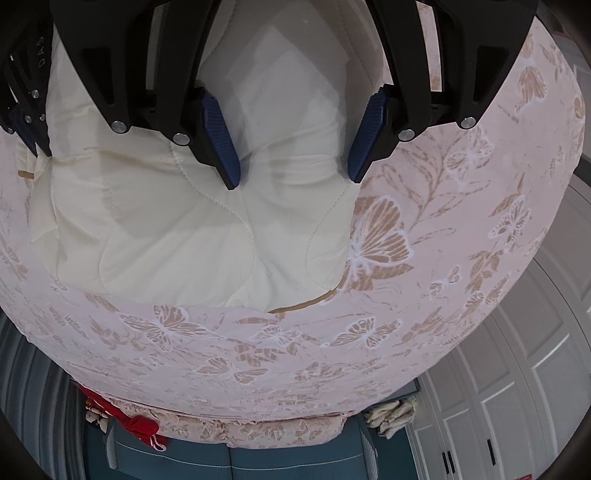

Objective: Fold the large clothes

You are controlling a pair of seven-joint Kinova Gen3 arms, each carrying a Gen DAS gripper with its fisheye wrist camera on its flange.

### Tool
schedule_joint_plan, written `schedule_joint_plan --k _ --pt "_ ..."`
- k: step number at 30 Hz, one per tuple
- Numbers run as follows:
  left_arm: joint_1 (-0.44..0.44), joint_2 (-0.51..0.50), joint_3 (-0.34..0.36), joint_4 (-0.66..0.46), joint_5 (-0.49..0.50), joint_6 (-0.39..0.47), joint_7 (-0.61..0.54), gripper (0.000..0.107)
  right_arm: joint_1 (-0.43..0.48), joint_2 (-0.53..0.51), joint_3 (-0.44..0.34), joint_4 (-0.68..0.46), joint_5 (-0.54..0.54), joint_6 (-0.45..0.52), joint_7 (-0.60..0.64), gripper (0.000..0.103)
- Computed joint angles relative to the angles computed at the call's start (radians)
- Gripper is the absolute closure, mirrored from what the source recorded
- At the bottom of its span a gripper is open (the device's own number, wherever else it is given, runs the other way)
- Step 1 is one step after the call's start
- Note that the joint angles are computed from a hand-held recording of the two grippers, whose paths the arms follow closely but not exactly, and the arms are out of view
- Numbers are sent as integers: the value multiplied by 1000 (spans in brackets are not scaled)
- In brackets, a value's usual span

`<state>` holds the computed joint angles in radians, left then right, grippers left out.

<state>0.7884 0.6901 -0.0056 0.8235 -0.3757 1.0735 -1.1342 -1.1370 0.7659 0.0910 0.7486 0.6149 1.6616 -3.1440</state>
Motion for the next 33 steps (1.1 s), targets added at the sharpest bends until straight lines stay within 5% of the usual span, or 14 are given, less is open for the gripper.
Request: schedule_joint_plan --k 3,8,11,14,16,22,28,33 --pt "26 -6 -43 26 4 -29 12 49 -3 -11 -1 29 5 -22 -23 94" --pt "122 -6 -251 54 147 -78 -40 48 -23 -14 27 55 6 -46 -42 93" --pt "138 -12 -276 73 145 -98 -23 45 -38 -11 39 63 19 -48 -53 93" --pt "177 -9 -377 73 225 -96 -28 33 -40 -22 21 85 50 -57 -81 91" --pt "151 -35 -385 80 305 -86 -52 22 -29 -46 -19 105 76 -63 -113 88" --pt "-63 -207 -199 254 521 -95 -173 15 -105 -177 -22 214 68 -92 -323 48" --pt "-341 -285 25 434 765 -73 -284 15 -158 -288 -51 383 18 -231 -516 39" --pt "-543 -228 221 459 929 3 -348 9 -48 -347 -199 532 45 -434 -703 30"
